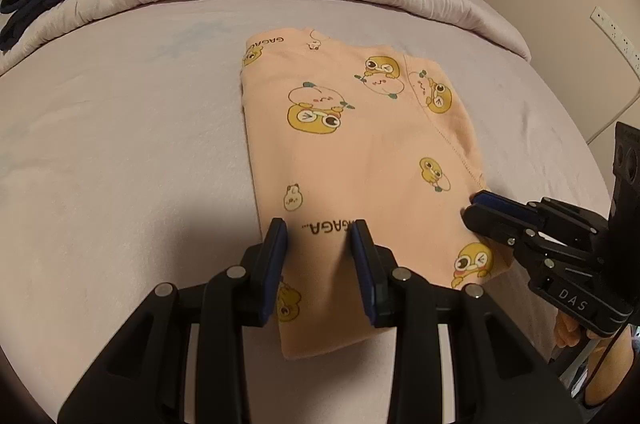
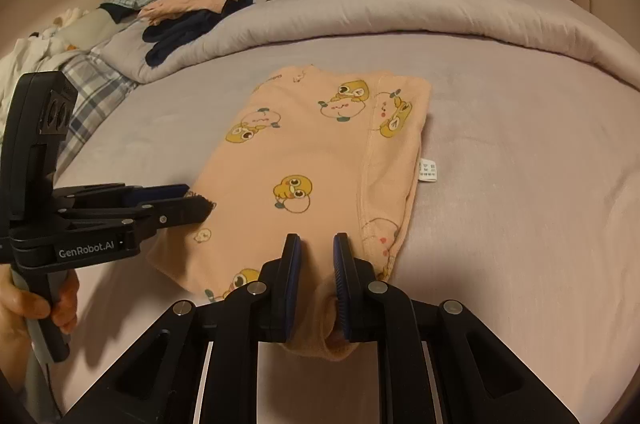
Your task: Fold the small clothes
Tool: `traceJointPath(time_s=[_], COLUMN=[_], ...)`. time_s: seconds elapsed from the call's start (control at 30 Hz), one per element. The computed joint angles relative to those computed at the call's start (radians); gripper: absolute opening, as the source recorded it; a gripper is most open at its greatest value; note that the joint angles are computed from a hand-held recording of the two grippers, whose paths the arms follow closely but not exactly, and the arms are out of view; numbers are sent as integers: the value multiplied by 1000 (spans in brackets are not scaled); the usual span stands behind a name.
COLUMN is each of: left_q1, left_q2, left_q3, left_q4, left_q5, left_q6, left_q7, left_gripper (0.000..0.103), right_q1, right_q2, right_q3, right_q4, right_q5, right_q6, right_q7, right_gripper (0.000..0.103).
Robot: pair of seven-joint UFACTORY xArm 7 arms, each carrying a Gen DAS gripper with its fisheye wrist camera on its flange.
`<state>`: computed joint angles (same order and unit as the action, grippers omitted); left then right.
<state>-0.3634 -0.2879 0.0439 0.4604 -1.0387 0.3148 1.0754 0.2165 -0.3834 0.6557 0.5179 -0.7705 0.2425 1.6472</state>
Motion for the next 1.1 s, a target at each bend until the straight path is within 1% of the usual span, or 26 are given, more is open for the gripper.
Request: traceJointPath(time_s=[0.17, 0.37, 0.57, 0.73, 0.87, 1.1], left_q1=[4, 1, -3, -3, -9, -3], left_q2=[-8, -23, -14, -24, -27, -32], left_q3=[-3, 2, 8, 16, 27, 35], left_q4=[-11, -29, -32, -41, -49, -50], left_q5=[20, 59, 101, 132, 134, 139], left_q6=[-6, -9, -17, -9, -7, 13], left_q7=[-15, -50, -80, -100, -102, -114], left_gripper=[34, 34, 34, 35, 35, 35], right_q1=[31, 57, 41, 41, 41, 55], right_q2=[3, -11, -11, -18, -23, -26], right_q3=[-18, -33, -27, -20, -13, -23], right_q4=[3, -13, -27, -31, -33, -34], right_q5=[15, 41, 48, 75, 96, 129], right_q6=[28, 27, -7, -9, -6, 1], right_q7=[-24, -29, -23, -38, -46, -73], right_gripper=[16, 16, 16, 16, 16, 16])
